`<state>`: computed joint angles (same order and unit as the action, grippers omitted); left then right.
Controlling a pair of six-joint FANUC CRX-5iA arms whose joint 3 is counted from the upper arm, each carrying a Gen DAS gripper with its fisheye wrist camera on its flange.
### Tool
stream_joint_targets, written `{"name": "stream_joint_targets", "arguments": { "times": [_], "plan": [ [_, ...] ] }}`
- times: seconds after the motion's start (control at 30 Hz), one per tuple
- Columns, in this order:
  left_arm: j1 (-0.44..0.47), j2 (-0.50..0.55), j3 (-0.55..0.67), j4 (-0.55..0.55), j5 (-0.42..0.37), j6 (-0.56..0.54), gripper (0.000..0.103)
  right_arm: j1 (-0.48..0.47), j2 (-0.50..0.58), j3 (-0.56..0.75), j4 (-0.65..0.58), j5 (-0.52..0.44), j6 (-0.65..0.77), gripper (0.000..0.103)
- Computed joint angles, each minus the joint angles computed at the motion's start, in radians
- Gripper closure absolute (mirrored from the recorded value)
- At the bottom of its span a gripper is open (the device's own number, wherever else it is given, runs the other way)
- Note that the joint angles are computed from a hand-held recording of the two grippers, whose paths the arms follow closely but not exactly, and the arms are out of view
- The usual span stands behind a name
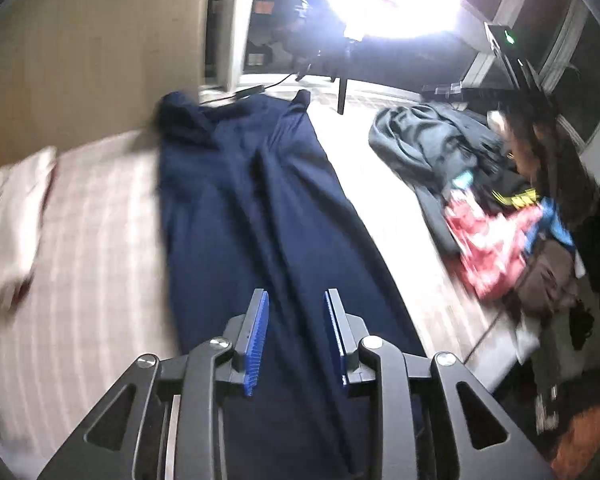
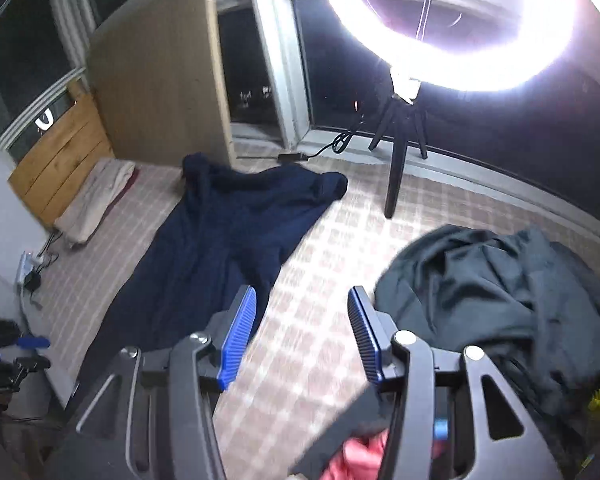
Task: Fold clothes
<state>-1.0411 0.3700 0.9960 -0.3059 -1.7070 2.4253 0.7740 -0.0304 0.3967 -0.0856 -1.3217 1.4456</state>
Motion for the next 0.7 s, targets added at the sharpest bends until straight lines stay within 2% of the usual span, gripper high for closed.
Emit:
{"name": "stream_joint_targets", "arguments": {
  "times": [0.13, 0.23, 0.3, 0.4, 0.47, 0.5, 0.7],
  "plan": [
    [0.157, 0.146, 0.091, 0.092, 0.033, -0.162, 0.076, -0.017, 0.113, -0.007, -0.044, 0.124, -0.06, 0.056],
    [0.221, 0.304, 0.255, 0.11, -0.023, -0.251, 0.076, -0.038, 0.2, 0.017, -0.084, 0.204, -0.125, 0.056],
    [0.248, 0.402, 0.385, 0.111, -0.068, -0.296, 0.076, -0.071, 0.256, 0.065, -0.152, 0.2, -0.129, 0.056],
    [0.289, 0.437, 0.415, 0.151, -0.044, -0.318, 0.075, -0.093, 0.314, 0.11, -0.173, 0.207, -0.136, 0.056],
    [0.305, 0.507, 0.532, 0.152, -0.1, -0.34, 0.075, -0.102, 0.348, 0.134, -0.173, 0.215, -0.143, 0.056],
    [0.319, 0.523, 0.548, 0.177, -0.101, -0.34, 0.075, -0.107, 0.365, 0.148, -0.173, 0.219, -0.147, 0.057],
    [0.362, 0.43, 0.312, 0.275, 0.072, -0.354, 0.073, -0.131, 0.427, 0.238, -0.254, 0.207, -0.089, 0.06]
  ]
}}
